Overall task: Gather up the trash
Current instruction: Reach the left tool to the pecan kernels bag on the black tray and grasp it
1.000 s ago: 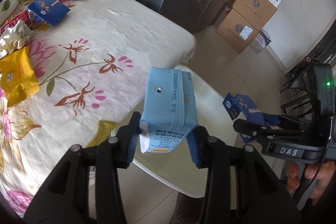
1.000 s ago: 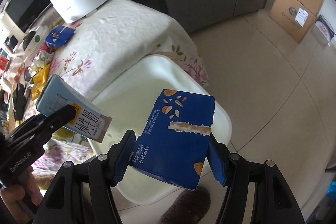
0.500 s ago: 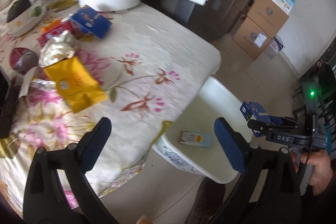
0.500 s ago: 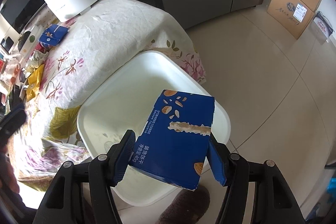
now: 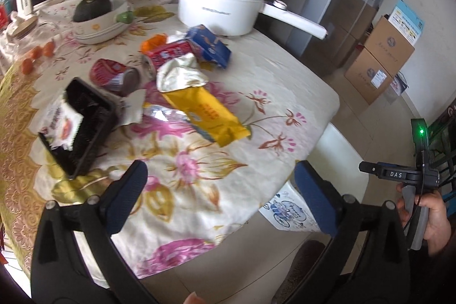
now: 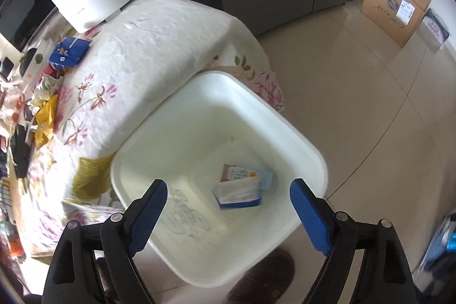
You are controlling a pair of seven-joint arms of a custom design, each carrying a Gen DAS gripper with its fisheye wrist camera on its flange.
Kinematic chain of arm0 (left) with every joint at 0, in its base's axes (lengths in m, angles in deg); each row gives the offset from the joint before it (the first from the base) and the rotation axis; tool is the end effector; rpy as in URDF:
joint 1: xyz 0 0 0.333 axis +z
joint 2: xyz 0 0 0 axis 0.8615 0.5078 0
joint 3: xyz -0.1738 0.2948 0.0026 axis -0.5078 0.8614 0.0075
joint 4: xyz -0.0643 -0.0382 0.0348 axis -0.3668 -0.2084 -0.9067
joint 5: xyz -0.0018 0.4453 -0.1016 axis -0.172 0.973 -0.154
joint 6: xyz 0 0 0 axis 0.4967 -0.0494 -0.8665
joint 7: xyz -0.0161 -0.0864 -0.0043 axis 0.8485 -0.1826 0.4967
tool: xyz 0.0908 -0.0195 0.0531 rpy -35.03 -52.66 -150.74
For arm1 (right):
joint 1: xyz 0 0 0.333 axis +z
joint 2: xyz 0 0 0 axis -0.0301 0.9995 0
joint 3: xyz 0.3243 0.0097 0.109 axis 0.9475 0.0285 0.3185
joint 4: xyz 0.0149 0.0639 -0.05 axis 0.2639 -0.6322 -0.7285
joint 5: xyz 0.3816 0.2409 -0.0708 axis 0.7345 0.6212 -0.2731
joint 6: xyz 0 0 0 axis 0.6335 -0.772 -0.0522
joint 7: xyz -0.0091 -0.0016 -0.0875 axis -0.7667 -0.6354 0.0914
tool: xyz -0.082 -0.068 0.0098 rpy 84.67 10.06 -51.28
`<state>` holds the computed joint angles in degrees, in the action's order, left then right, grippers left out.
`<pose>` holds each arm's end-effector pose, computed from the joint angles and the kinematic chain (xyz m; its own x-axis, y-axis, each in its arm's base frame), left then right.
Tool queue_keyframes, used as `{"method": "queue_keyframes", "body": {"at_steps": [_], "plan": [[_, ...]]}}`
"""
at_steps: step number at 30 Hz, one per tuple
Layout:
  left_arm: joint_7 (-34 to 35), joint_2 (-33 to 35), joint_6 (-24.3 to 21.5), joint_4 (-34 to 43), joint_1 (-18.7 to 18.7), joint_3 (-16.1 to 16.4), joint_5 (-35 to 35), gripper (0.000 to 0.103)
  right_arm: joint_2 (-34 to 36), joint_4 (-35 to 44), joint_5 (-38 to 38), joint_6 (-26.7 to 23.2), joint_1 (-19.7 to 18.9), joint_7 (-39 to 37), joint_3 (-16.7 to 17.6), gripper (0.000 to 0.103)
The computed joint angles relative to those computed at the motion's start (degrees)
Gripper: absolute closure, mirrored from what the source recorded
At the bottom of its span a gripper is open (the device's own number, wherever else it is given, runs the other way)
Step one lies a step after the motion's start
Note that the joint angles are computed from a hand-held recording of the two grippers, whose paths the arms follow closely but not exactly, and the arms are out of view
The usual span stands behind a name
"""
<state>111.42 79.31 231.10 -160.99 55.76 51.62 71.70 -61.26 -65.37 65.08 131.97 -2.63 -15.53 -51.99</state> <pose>0.5258 -0.1842 0.4308 0.1618 -0.9672 0.1957 -0.7772 -0.2471 -0.5788 0.6640 -0.0322 0.3738 0.1355 -0.9804 -0.1432 -0.9438 -0.0837 -0.3198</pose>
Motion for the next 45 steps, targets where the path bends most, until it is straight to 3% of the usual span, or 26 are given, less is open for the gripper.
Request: {"method": "queue_keyframes", "body": {"at_steps": [15, 25, 35, 39, 45], "plan": [[-4.55, -8.23, -5.26, -6.56, 6.23, 0.42, 3.26, 0.001, -2.45, -1.00, -0.12, -0.97, 4.64, -3.49, 2.57, 0.014], [-4.38, -5.95, -8.13, -7.02, 10.06, 1.80, 5.01, 0.001, -1.60, 0.79, -2.18, -0.86, 8.39, -3.33, 3.82, 0.014], [-4.40, -2.45, -3.57, -5.44, 10.28, 3.87, 4.06, 0.001, 0.54, 3.70, -1.80, -2.63, 9.88, -1.34, 4.71, 0.014], [-11.41, -1.57, -0.73, -4.33, 13.00, 2.62, 7.36, 0.001, 1.18, 4.66, -0.93, -3.21, 10.14, -0.60, 5.06, 0.014], [-19.62, 1.54, 4.25, -3.16, 14.37, 3.21, 7.53, 0.005, 1.78, 5.34, -0.78, -3.76, 10.36, 0.18, 5.14, 0.014]]}}
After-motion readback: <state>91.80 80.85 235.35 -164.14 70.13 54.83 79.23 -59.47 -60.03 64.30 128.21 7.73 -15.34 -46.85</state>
